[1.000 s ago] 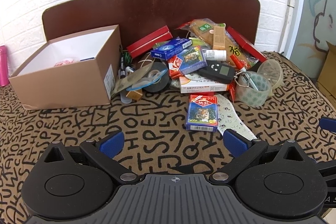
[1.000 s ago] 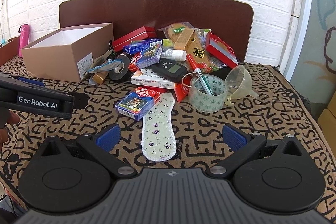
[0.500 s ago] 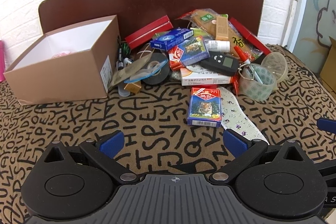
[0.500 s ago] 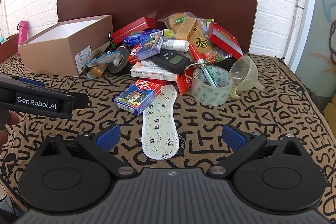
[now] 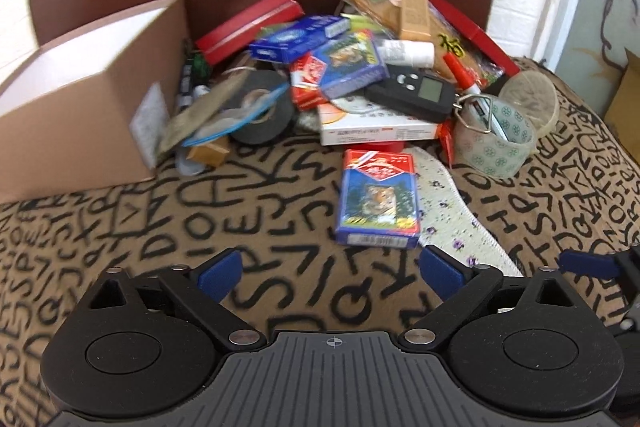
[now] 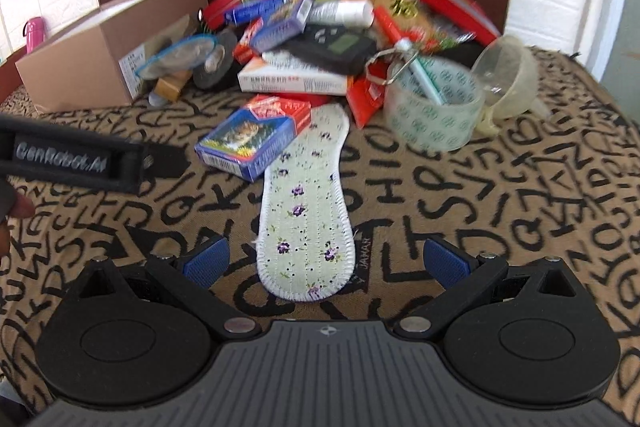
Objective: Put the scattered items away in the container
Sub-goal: 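Reach left tool to tiger card box while right tool reaches white floral insole, then close left tool on tiger card box while right tool grasps the insole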
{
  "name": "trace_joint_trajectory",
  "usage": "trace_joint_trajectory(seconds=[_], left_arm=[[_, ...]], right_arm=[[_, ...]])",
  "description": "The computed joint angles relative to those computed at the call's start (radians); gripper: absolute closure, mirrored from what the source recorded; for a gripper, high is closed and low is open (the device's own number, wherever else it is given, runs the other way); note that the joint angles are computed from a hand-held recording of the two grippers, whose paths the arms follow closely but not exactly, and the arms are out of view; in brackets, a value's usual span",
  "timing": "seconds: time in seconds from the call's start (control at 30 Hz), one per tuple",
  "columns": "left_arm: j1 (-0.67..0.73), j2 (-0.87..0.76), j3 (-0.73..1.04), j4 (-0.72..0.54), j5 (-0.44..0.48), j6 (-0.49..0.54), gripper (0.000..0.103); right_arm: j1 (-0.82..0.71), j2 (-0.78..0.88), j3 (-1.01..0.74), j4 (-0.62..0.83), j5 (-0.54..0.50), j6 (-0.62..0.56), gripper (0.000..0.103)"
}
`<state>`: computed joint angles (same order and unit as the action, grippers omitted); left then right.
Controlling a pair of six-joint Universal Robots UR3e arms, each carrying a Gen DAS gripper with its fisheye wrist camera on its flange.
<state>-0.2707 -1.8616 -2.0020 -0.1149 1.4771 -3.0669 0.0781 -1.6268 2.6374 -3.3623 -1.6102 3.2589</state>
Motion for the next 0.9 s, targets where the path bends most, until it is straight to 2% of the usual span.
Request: trace_joint_trajectory(seconds=[0.07, 0.17, 0.3, 0.43, 0.5, 0.6, 0.63, 0.67, 0.7, 0.73, 0.83, 0.9], left_arm=[[-0.004, -0.043, 0.067, -0.057, -0.029, 0.015, 0.014], [-0.002, -0.097, 0.144, -0.112, -0.080, 0.022, 0.017], [0.010, -0.132, 0.200, -0.161, -0.158, 0.023, 0.017], [-0.003, -0.213, 0.308, -0.211, -0.143, 0.019, 0.019], [0.002, -0.261, 0.367, -0.252, -0.140, 0.022, 0.027], [0.027, -0.277, 0.369, -0.228, -0.169, 0.014, 0.030], [0.031, -0.279, 0.374, -0.233, -0.173, 0.017, 0.038], [0.034, -0.279, 0.374, -0.233, -0.177, 0.026, 0.039], [0.037, -0.277, 0.368, -0.229, -0.181, 0.039, 0.040], [0.040, -0.273, 0.355, -0.216, -0.185, 0.048, 0.040], [0.057, -0.239, 0.288, -0.175, -0.195, 0.059, 0.041], [0.081, -0.197, 0.218, -0.148, -0.206, 0.071, 0.041]], right_arm=[[-0.004, 0.055, -0.008, -0.043, -0.001, -0.018, 0.003], [-0.023, 0.102, -0.018, -0.077, 0.017, -0.040, 0.006], [-0.039, 0.143, -0.029, -0.116, 0.032, -0.056, 0.008], [-0.038, 0.193, -0.048, -0.162, 0.035, -0.069, 0.011], [-0.032, 0.210, -0.059, -0.171, 0.031, -0.065, 0.013], [-0.020, 0.228, -0.070, -0.185, 0.020, -0.066, 0.017], [-0.019, 0.239, -0.069, -0.203, 0.022, -0.068, 0.020], [-0.018, 0.248, -0.067, -0.219, 0.026, -0.071, 0.022], [-0.018, 0.255, -0.068, -0.231, 0.033, -0.076, 0.030], [-0.018, 0.256, -0.066, -0.239, 0.049, -0.083, 0.042], [0.055, 0.260, -0.107, -0.199, -0.029, -0.082, 0.043], [0.073, 0.236, -0.112, -0.163, -0.034, -0.070, 0.045]])
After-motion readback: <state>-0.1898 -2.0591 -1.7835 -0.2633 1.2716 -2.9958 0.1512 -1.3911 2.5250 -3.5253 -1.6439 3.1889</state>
